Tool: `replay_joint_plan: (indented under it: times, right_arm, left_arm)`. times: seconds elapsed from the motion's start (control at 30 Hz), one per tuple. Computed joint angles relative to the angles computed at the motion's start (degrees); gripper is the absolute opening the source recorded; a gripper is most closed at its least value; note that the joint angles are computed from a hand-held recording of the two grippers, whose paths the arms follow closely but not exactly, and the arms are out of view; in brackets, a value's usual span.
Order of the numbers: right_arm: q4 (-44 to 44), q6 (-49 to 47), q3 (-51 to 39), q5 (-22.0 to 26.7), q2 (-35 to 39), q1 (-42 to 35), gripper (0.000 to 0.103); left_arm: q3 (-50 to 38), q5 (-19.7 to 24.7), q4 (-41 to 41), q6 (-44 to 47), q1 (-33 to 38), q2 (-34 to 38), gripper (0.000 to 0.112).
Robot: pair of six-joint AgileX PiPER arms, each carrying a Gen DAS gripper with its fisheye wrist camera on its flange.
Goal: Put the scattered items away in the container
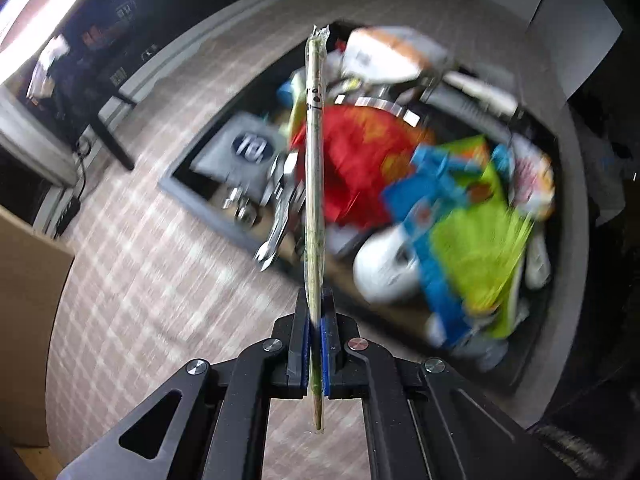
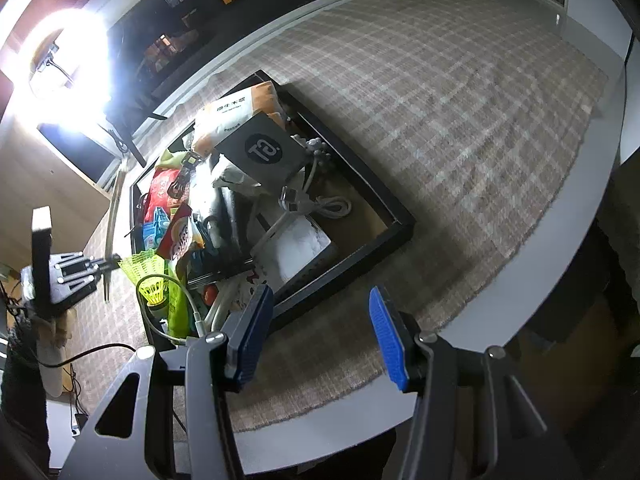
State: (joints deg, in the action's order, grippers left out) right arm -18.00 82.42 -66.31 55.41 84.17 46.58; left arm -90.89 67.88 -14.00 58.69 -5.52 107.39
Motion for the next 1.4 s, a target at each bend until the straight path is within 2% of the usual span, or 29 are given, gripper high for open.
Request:
replay_joint_plan:
  times: [0.1, 0.23, 0.3, 0.37, 0.4, 0.67, 0.83, 0.93, 1.17, 1.3, 1.4]
  right_arm:
    - [-0.2, 0.2, 0.8, -0.1, -0.9, 0.1, 0.050]
    - [-1.8, 1.3, 0.7, 2.5, -1.8, 1.3, 0.050]
    - [-2.7, 1.8, 0.5, 4.5, -2.3, 2.0, 0.050]
    - [-3.4, 2.4, 0.5, 5.9, -2.8, 2.5, 0.050]
    - [-3.5, 2.6, 0.8, 6.0, -3.1, 2.6, 0.050]
    - [-3.0, 2.5, 1.6, 5.1, -3.8, 2.7, 0.050]
    - [-2.4, -1.0, -2.9, 5.8, -0.7, 3.1, 0.050]
    - [-2.2, -3.9, -7.3, 6.6, 2.5, 3.7, 0.050]
    - [-0.6, -11.3, -21.4, 7.1, 13.4, 6.4, 0.050]
    - [1.2, -15.3, -33.1, 7.9, 21.9, 8.4, 0.051]
    - [2.1, -17.9, -45.2, 10.0, 29.8, 10.4, 0.051]
  left_arm:
    - [-0.1, -0.2, 0.0, -2.7, -3.2, -0.9, 0.003]
    - [-3.2, -0.5, 0.3, -6.5, -7.1, 1.0, 0.004]
    - [-4.1, -1.3, 1.8, -9.2, -9.2, 1.9, 0.014]
    - [-4.1, -2.8, 3.8, -12.0, -10.8, 2.4, 0.071]
    - [-3.6, -3.8, 3.8, -12.7, -11.1, 2.1, 0.079]
    - [-2.0, -3.4, 2.4, -13.8, -7.6, -0.1, 0.078]
    - [1.4, -3.7, 3.1, -16.6, -2.5, -2.9, 0.078]
    - [5.3, -6.2, 3.9, -17.4, 1.9, -6.1, 0.078]
    - [10.4, -5.8, 0.8, -12.1, 16.8, -11.1, 0.079]
    - [10.6, -3.8, -0.3, -9.3, 26.4, -11.5, 0.079]
    - [9.4, -1.9, -2.4, -5.9, 34.0, -10.9, 0.079]
